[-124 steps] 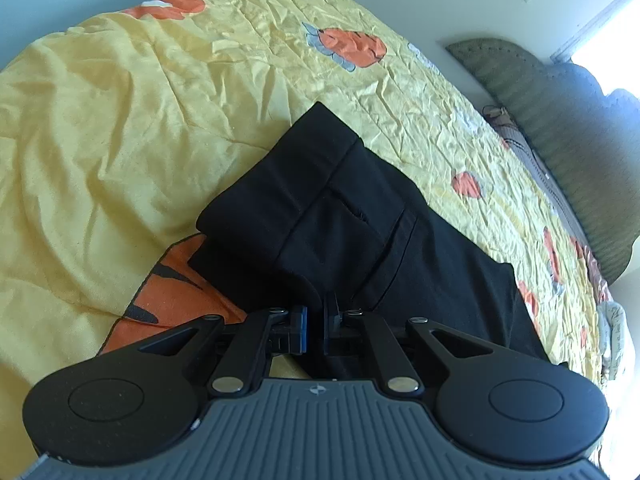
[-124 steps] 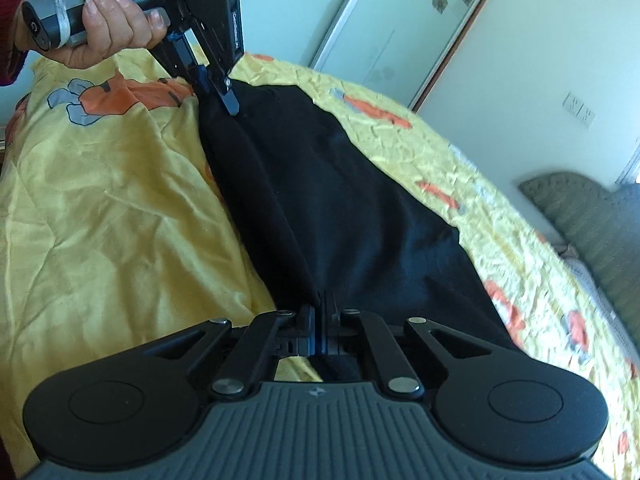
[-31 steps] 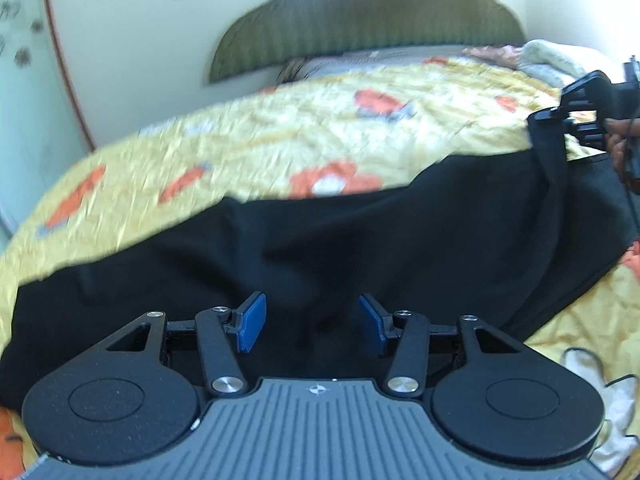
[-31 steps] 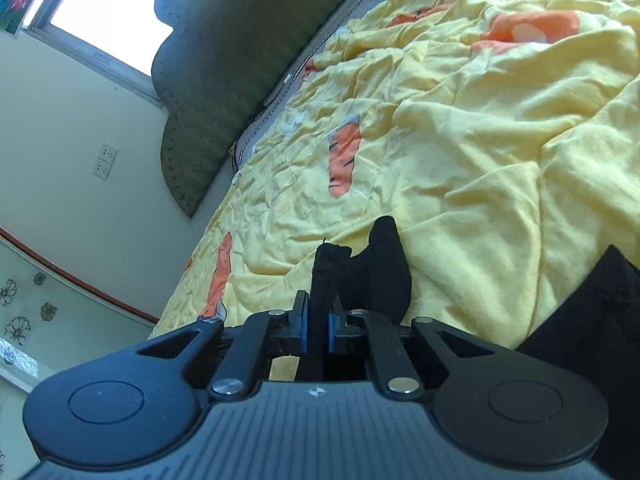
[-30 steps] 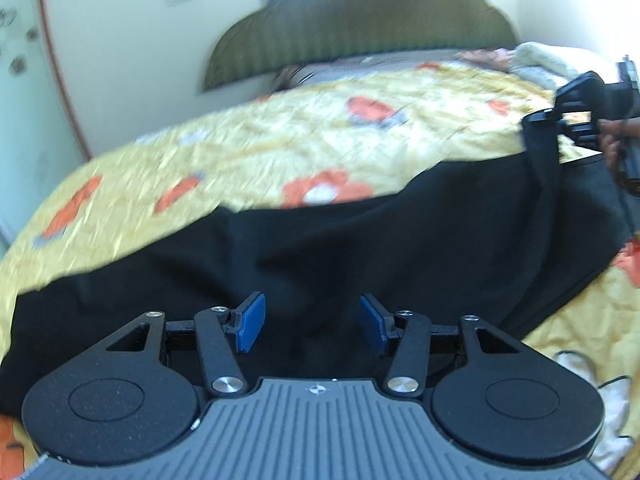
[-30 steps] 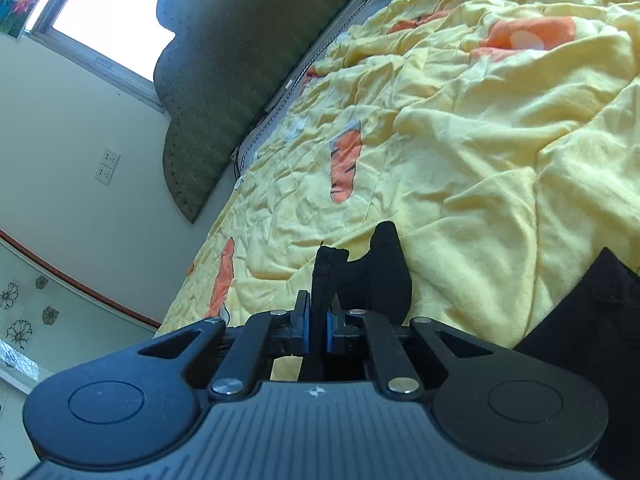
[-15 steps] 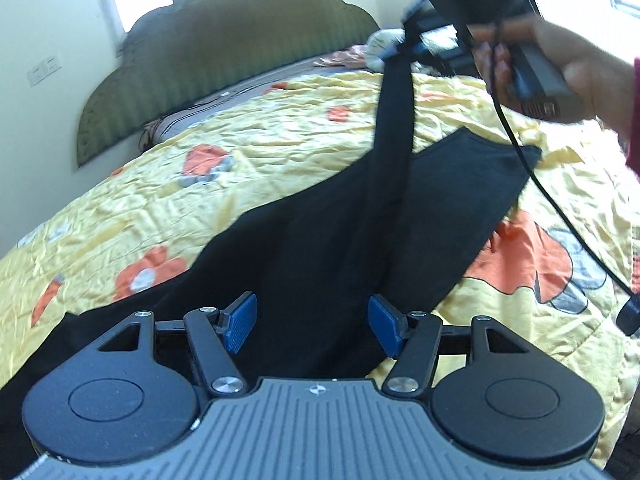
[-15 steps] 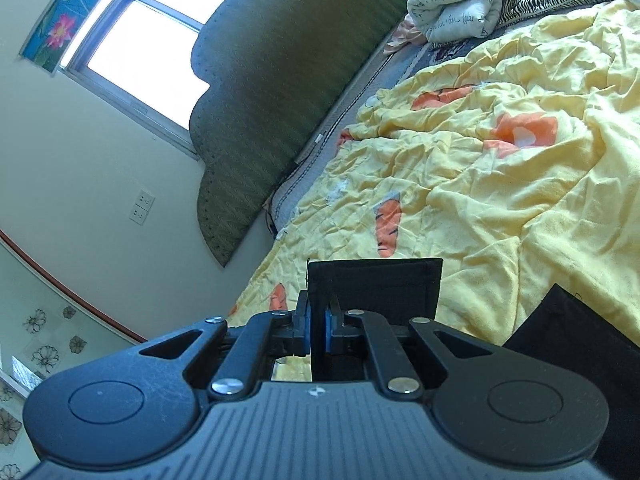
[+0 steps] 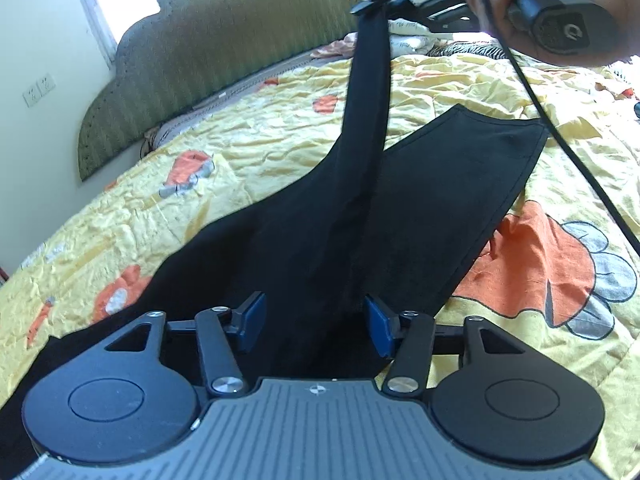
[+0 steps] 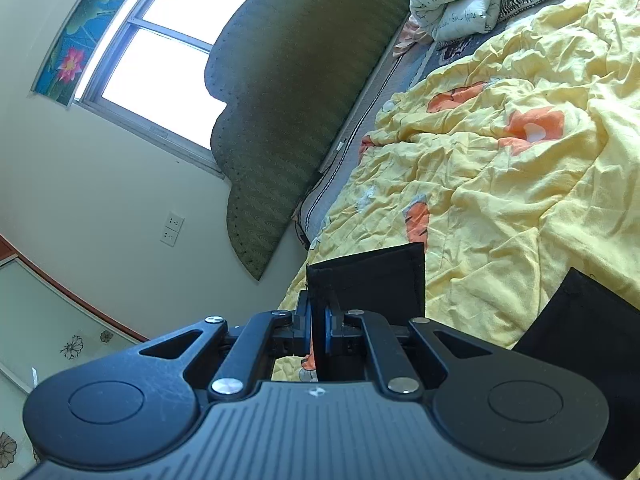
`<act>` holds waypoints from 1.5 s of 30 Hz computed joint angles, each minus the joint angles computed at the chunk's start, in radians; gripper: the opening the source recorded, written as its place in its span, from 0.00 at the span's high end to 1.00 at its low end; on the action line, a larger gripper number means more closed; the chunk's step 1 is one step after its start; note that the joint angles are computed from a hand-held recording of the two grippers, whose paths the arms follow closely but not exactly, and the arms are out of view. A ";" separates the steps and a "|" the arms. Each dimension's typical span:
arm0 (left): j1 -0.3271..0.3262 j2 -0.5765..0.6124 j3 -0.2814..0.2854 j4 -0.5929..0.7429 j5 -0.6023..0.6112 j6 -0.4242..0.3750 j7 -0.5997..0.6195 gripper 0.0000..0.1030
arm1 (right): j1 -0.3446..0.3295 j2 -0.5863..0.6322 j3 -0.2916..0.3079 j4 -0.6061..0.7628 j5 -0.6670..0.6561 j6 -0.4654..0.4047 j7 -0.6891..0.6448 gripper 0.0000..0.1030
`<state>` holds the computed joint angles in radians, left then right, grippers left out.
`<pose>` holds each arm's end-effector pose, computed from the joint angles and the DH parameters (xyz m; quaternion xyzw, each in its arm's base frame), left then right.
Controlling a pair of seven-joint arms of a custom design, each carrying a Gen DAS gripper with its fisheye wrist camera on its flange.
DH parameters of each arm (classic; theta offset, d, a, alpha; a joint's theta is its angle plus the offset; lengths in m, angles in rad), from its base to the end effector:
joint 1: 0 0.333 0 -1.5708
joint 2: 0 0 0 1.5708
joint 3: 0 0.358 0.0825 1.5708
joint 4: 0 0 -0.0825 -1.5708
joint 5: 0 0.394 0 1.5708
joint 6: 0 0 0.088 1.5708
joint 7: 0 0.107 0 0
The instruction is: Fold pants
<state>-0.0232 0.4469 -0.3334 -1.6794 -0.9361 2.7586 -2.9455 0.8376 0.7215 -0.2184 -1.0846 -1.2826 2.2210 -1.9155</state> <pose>0.7078 -0.1868 0.4437 -0.1372 0.8877 -0.3695 0.2382 0.6510 0.5113 0.5079 -0.0517 0.7863 -0.2247 0.5732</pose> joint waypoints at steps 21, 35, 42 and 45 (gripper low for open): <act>0.033 0.036 -0.074 0.010 -0.138 0.111 0.125 0.46 | -0.063 -0.043 0.041 -0.241 0.053 0.132 0.281 0.88; 0.027 0.026 -0.037 0.045 -0.206 0.027 0.034 0.91 | -0.063 -0.038 0.036 -0.099 -0.063 0.087 0.094 0.94; 0.063 0.003 -0.065 0.089 -0.404 0.010 0.083 0.91 | 0.053 -0.059 -0.053 -0.127 -0.326 -0.012 0.225 0.94; 0.012 -0.009 0.017 0.053 -0.188 -0.099 -0.098 0.92 | 0.037 -0.114 0.029 -0.241 -0.219 -0.074 0.259 0.94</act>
